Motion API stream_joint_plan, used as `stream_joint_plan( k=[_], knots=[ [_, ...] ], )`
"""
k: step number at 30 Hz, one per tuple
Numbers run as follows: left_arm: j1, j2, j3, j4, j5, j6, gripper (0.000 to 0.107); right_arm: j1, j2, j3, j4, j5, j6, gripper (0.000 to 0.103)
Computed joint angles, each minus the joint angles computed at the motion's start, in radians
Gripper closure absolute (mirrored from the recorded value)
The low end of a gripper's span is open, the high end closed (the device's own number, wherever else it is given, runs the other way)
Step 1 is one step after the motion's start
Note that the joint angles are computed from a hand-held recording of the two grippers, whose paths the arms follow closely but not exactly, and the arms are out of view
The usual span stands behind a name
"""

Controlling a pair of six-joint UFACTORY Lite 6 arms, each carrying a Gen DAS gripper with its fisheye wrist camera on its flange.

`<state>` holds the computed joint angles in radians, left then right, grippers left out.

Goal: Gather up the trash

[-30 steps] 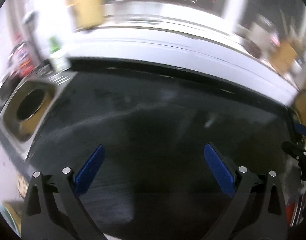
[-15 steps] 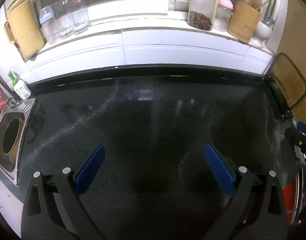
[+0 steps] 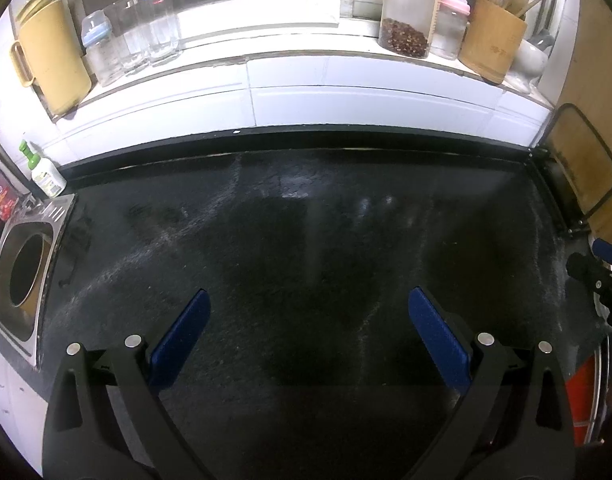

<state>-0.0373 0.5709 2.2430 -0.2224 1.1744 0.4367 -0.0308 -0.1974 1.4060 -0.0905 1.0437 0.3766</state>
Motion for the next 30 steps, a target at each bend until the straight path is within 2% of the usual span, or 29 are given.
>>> stream_joint_plan(
  k=[30],
  knots=[
    [0.04,-0.007,-0.008,-0.01,0.005,0.026,0.011,0.03,0.022,0.017,-0.003,-0.003,0.011,0.007]
  ],
)
